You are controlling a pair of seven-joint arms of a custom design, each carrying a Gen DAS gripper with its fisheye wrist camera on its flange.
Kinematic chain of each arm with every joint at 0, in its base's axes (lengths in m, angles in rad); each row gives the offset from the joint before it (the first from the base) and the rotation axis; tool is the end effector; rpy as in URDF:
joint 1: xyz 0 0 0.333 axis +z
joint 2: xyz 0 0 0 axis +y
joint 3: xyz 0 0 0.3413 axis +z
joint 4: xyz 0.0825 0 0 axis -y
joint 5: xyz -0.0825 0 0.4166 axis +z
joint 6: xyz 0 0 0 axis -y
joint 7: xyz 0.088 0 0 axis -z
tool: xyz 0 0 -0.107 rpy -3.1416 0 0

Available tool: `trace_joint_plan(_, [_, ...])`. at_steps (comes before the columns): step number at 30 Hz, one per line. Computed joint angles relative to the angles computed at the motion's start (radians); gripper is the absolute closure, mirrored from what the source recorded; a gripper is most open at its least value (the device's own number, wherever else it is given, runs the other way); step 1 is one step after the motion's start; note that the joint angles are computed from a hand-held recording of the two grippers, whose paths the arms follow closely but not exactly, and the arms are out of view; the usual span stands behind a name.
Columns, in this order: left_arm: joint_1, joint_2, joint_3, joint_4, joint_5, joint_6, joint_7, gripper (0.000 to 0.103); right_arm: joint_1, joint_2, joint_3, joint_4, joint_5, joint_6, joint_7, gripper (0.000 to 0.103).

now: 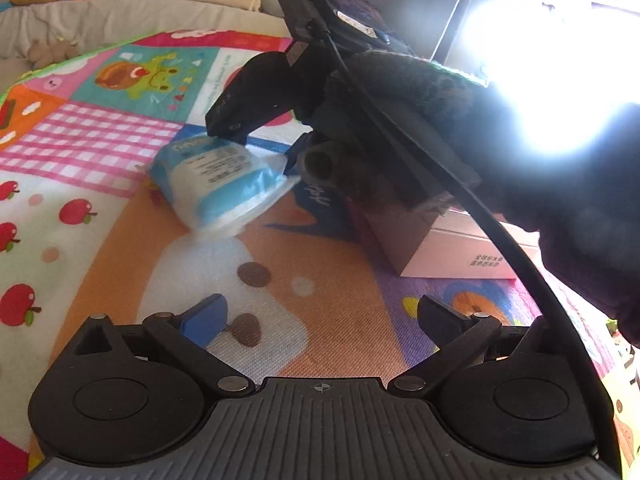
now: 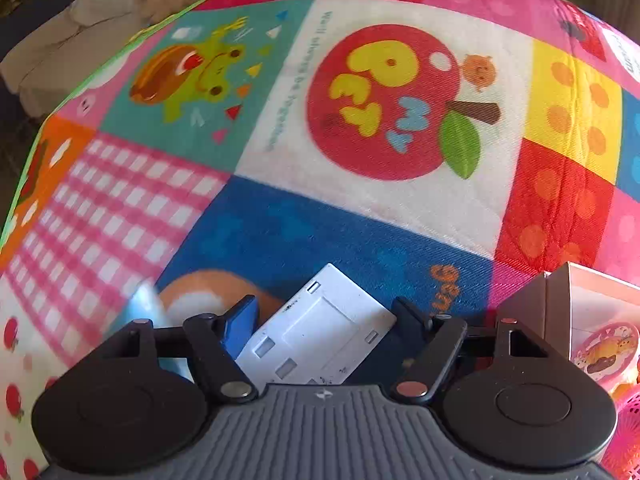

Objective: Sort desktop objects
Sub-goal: 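Grasp the white plastic device with the right tool while the left grasps the tissue pack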

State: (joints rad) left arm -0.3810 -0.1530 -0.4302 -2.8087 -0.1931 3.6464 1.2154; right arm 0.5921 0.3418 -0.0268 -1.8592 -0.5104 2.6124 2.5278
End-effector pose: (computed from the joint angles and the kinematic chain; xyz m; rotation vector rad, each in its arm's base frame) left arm 0.3161 -0.2969 0.3624 -1.5609 2.0438 -1.3239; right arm 0.5838 0.3848 0.3829 -1.9171 1.9126 -0.4998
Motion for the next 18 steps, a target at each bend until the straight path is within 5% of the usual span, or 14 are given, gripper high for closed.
trace_joint_plan(3, [-0.005,-0.045,0.040,-0.022,0.119,-0.064,-0.027,0.000,-0.017,-0.063,0.053,-0.084,0.059,0.040,-0.109,0.049])
trace_joint_plan(8, [0.103,-0.210,-0.122,-0.097,0.061,-0.183,0.021,0.000,0.001,-0.196,0.113,-0.272,0.078,0.128,-0.198,0.049])
trace_joint_plan(12, [0.047,-0.347,-0.064,-0.171,0.123,-0.235,-0.027,0.000,0.006,-0.332,0.152,-0.449,-0.029,0.183,-0.104,0.049])
trace_joint_plan(13, [0.067,-0.385,-0.086,-0.182,0.126,-0.242,-0.038,0.000,-0.001,-0.374,0.169,-0.502,-0.063,0.196,-0.069,0.049])
trace_joint_plan(16, [0.264,-0.472,-0.264,-0.165,0.186,-0.268,-0.139,0.000,-0.045,-0.506,0.241,-0.644,-0.225,0.199,0.090,0.049])
trace_joint_plan(18, [0.439,-0.494,-0.438,-0.115,0.113,-0.266,-0.115,0.000,-0.082,-0.590,0.304,-0.718,-0.298,0.174,0.184,0.049])
